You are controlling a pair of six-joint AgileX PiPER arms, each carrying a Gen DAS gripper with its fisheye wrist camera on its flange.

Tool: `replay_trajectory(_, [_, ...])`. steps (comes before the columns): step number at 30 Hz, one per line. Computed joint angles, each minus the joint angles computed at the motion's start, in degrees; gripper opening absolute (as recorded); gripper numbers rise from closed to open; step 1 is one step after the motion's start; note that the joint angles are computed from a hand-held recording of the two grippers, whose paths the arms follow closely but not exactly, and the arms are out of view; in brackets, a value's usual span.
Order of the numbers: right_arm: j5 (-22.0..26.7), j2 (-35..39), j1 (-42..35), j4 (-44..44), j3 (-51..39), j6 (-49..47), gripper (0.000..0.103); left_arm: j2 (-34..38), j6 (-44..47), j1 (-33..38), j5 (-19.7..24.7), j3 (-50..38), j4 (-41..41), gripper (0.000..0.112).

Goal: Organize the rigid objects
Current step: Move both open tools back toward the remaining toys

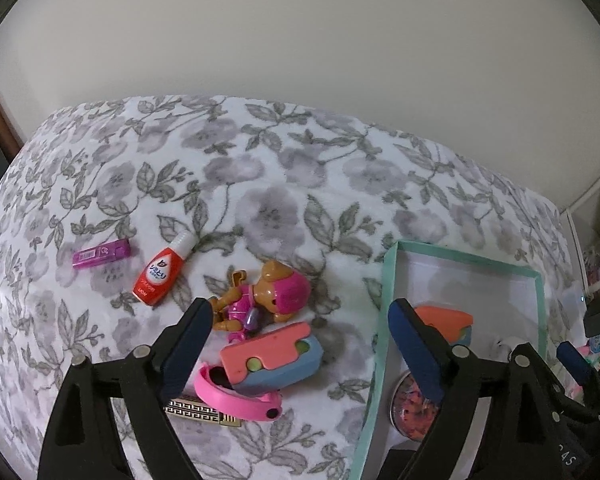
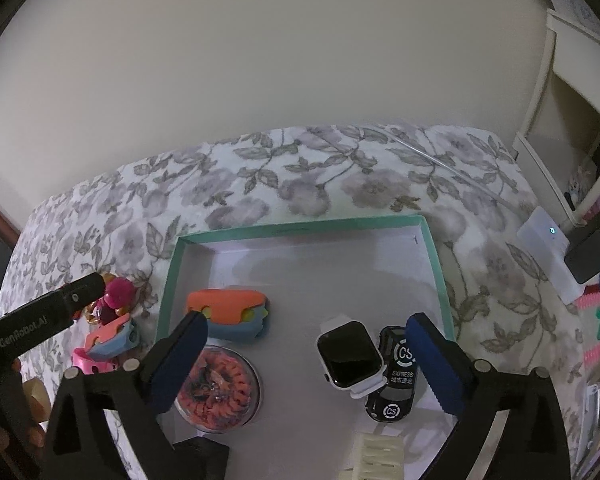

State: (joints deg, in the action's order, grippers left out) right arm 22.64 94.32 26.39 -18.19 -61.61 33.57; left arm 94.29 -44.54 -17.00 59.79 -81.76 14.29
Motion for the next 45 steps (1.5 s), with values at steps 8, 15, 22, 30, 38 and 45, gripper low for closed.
replay_trajectory(8, [-0.07, 0.82, 2.08, -5.2, -0.47, 4.48, 0.103, -1.91, 0.97, 1.71, -0.4, 1.13, 0.42, 0.095])
replay_trajectory(15, [-1.96, 1.11, 4.69, -11.48, -0.34, 11.57, 0.103, -5.29, 2.49, 6.22, -0.59, 3.1, -0.38, 0.096])
replay_trajectory(22, [-5.87, 1.13, 7.43, -13.76, 0.01, 12.99, 0.103, -9.9, 5.76, 12.7, -0.35, 5.62, -0.8, 0.096])
replay_trajectory(30, [-6.63, 1.42, 11.66, -4.53, -2.81, 4.33, 0.103, -14.43, 9.67, 21.7, 0.48, 8.45, -3.71, 0.096])
replay_trajectory(38, [-3.65, 6.22, 18.38, -1.57, -7.61, -0.18, 0.103, -15.15, 9.3, 23.29, 2.98, 12.07, -6.92, 0.096])
replay_trajectory(45, [-0.33, 11.4, 22.27, 0.5, -11.0, -3.73, 0.102, -15.92, 4.47, 21.75, 3.83, 17.01, -7.4, 0.096])
